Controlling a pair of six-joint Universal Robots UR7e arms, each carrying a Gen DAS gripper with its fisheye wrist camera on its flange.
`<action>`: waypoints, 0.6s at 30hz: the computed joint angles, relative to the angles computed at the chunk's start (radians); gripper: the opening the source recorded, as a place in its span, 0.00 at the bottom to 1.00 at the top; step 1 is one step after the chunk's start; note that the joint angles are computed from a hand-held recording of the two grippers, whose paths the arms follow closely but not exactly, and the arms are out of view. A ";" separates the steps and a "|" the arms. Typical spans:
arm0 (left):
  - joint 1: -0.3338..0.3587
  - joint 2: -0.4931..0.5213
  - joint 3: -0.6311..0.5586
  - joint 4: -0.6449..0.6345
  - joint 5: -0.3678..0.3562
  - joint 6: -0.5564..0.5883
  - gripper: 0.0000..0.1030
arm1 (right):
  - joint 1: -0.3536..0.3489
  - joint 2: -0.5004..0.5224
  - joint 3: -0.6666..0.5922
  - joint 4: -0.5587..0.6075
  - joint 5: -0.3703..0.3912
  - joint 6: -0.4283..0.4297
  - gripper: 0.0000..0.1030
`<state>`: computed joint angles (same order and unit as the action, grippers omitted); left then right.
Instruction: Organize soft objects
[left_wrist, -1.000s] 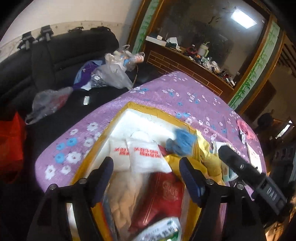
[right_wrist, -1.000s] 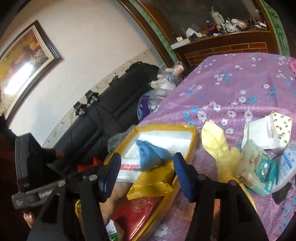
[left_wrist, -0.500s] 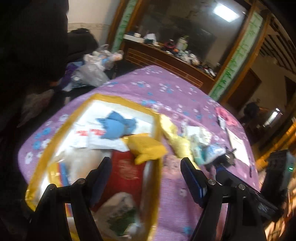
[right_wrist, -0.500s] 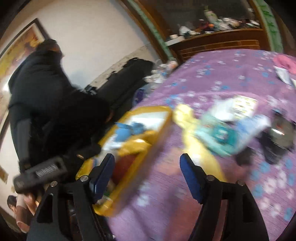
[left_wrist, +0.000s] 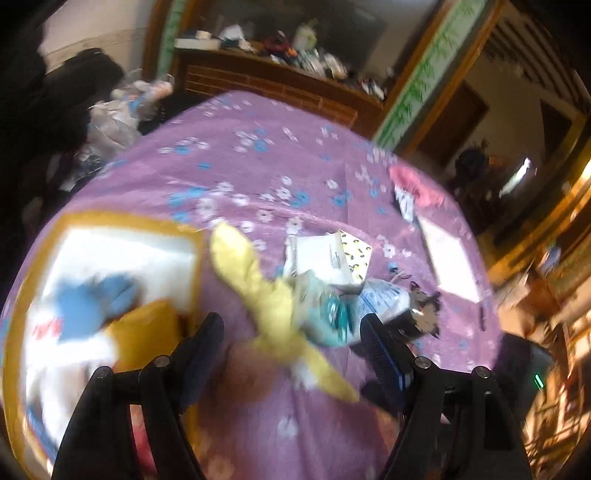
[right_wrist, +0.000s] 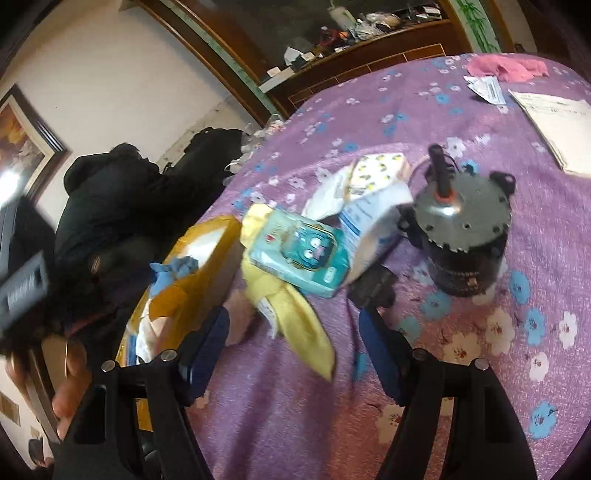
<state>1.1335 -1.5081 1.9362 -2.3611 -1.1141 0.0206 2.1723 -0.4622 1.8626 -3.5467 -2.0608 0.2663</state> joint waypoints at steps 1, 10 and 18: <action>-0.001 0.039 -0.020 0.000 0.016 0.001 0.77 | 0.002 0.002 -0.001 -0.001 -0.017 0.004 0.70; -0.024 0.210 -0.031 -0.075 0.167 0.051 0.17 | -0.012 -0.010 0.023 -0.030 -0.003 0.025 0.67; 0.035 0.002 0.015 -0.019 -0.099 -0.048 0.10 | 0.000 -0.004 0.019 -0.052 -0.012 0.007 0.65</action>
<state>1.1684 -1.5066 1.9514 -2.3806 -1.2135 -0.0277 2.1722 -0.4661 1.8812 -3.5989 -2.0727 0.2737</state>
